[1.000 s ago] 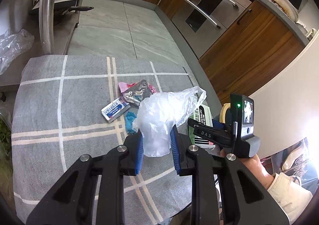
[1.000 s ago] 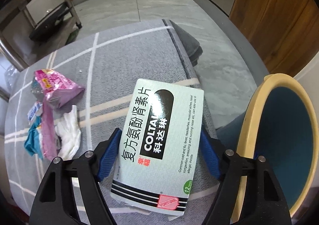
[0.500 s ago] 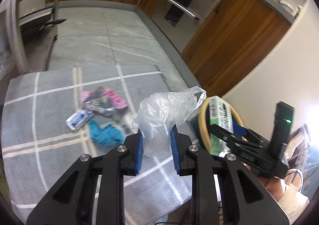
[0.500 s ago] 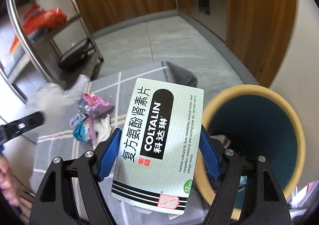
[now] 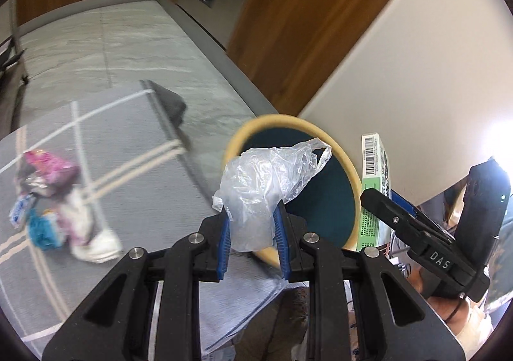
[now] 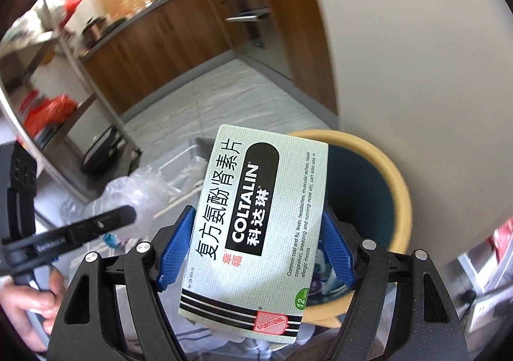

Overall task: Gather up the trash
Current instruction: 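Open both tools to drop the bag and box into the bin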

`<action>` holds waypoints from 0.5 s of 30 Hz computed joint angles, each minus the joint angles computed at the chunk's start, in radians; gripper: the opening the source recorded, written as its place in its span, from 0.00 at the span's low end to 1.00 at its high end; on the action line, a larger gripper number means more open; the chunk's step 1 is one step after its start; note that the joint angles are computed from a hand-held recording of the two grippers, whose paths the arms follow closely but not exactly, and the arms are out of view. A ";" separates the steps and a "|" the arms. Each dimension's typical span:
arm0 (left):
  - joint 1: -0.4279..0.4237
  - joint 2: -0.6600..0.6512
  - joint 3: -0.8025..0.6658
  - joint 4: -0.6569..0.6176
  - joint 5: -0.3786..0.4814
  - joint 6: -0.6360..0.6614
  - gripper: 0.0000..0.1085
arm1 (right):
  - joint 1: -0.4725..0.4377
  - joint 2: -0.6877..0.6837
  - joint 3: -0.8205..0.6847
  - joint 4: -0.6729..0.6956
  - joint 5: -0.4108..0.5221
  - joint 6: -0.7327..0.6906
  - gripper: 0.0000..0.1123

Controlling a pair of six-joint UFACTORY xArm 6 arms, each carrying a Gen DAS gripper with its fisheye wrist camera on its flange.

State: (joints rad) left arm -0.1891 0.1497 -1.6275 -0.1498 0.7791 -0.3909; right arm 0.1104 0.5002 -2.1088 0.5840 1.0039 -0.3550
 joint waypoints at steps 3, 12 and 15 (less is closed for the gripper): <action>-0.028 0.086 -0.098 0.027 0.040 -0.007 0.21 | -0.016 0.032 -0.025 0.010 0.008 0.027 0.68; -0.064 0.250 -0.291 0.061 0.125 -0.012 0.32 | -0.020 0.078 -0.043 0.001 0.014 0.045 0.69; -0.067 0.242 -0.286 0.093 0.126 -0.021 0.47 | -0.017 0.091 -0.054 -0.012 0.019 0.069 0.69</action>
